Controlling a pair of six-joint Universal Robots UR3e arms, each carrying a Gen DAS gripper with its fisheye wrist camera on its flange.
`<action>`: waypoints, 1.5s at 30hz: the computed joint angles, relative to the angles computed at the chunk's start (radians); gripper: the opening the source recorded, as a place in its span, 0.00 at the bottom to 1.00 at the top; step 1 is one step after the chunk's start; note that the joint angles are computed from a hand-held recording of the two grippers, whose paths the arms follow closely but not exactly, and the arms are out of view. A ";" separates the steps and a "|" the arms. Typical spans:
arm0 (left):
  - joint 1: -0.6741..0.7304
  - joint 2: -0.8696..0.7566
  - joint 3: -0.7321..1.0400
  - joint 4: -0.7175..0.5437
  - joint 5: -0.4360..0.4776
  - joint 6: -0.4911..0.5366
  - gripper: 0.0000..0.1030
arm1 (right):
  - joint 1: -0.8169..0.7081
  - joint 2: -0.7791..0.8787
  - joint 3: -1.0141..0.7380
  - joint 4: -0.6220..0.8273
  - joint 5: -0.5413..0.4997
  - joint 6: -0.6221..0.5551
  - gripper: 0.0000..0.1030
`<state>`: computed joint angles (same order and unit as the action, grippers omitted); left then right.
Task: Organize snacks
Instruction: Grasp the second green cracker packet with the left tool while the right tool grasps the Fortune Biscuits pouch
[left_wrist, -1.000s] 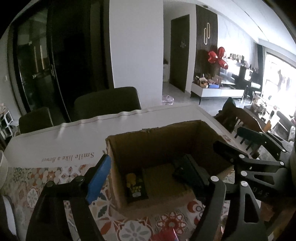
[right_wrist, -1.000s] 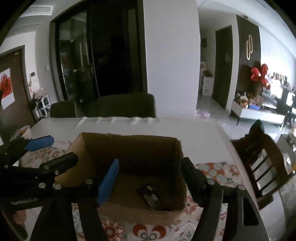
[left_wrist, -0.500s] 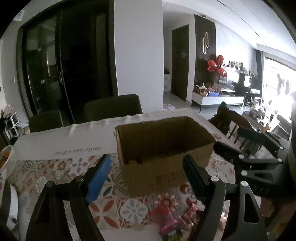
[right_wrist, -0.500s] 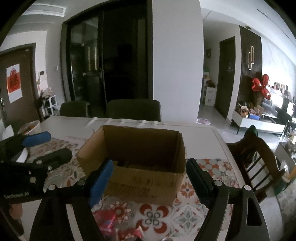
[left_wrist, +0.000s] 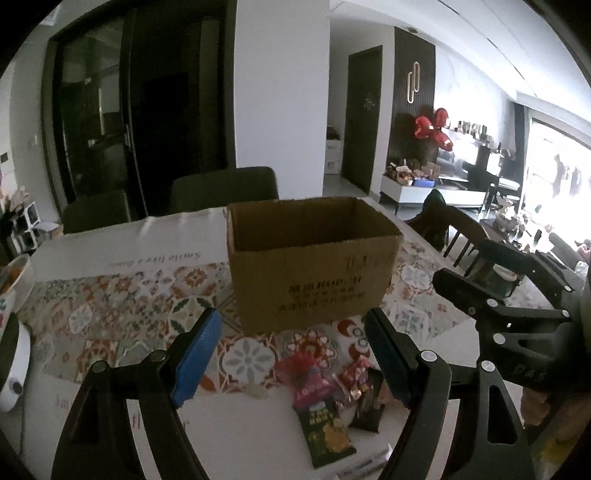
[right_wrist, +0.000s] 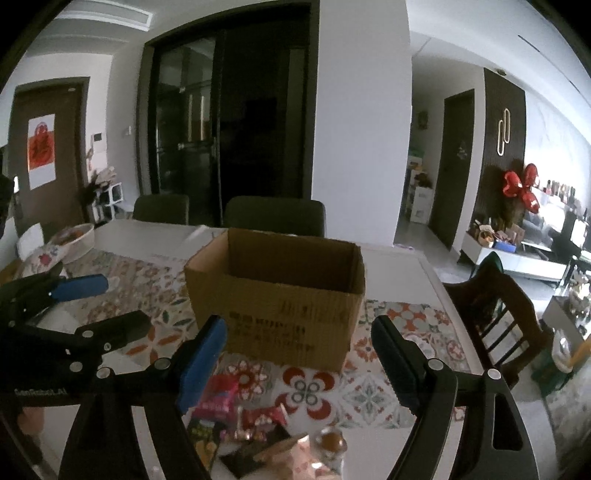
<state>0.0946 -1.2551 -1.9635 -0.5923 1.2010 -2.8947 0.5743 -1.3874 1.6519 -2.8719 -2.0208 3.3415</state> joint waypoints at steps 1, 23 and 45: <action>-0.002 0.016 -0.017 -0.004 0.003 0.004 0.77 | 0.005 -0.011 0.023 -0.012 0.000 -0.004 0.79; -0.126 -0.035 -0.261 0.153 0.184 -0.030 0.77 | 0.027 -0.059 0.330 -0.080 0.049 0.016 0.79; -0.220 -0.334 -0.144 0.144 0.261 -0.094 0.73 | -0.104 0.026 0.412 -0.109 0.244 0.002 0.77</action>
